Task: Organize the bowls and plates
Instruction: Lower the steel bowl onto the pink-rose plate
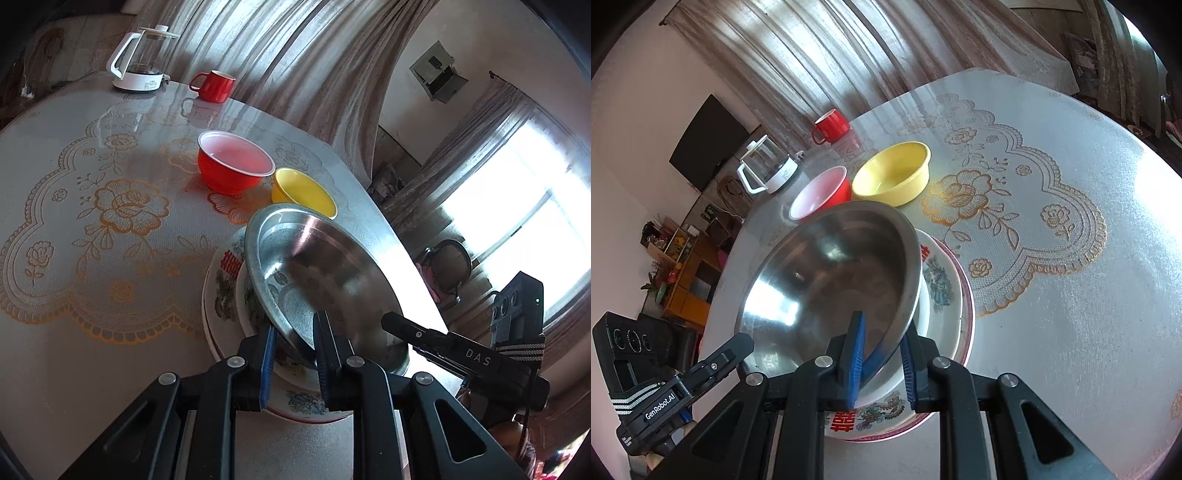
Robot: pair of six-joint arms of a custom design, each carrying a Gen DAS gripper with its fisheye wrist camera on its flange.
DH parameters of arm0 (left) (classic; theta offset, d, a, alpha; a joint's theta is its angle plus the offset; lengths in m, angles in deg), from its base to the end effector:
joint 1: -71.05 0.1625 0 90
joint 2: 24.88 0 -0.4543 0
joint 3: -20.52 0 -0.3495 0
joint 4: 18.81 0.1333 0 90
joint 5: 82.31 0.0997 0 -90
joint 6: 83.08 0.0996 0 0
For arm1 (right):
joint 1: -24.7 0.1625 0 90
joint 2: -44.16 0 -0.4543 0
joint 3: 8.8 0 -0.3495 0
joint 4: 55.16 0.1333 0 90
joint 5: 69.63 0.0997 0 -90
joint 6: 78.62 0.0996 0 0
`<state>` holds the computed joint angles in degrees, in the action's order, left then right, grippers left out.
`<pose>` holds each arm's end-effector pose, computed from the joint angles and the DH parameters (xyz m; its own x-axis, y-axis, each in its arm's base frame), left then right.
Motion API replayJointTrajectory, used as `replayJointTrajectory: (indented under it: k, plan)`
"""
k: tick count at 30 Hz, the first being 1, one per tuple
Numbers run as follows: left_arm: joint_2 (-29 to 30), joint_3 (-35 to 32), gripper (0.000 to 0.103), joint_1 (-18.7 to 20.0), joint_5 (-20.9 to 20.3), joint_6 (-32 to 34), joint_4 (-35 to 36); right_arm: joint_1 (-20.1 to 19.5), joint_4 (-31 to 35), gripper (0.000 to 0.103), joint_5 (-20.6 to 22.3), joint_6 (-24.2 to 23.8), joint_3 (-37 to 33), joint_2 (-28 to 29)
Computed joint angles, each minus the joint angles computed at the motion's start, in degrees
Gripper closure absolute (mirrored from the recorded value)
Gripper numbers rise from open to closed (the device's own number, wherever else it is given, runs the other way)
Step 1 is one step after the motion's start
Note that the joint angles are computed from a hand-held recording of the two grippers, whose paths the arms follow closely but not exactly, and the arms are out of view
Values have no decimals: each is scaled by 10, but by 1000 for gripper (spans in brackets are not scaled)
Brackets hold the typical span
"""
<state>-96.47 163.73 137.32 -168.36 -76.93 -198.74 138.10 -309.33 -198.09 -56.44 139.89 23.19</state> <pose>-0.0244 -0.4039 0.1989 -0.8758 0.4726 -0.0987 0.4786 0.8232 -0.3053 0.1993 -0.2809 0.0451 -0.9220 0.3048 0.2390 0.0309 0.6730 -0.7390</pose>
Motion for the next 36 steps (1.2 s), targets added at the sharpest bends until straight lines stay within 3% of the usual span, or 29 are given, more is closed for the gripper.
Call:
replayJointTrajectory:
  k: [13, 20, 36]
  plan:
    - [3, 0, 83, 9, 6, -1, 16, -1, 6, 84, 0, 5, 4, 10]
    - [-12, -1, 80, 7, 9, 0, 36, -12, -21, 79, 30, 5, 15, 15]
    - [-46, 17, 78, -14, 80, 10, 18, 3, -52, 78, -1, -18, 22, 3]
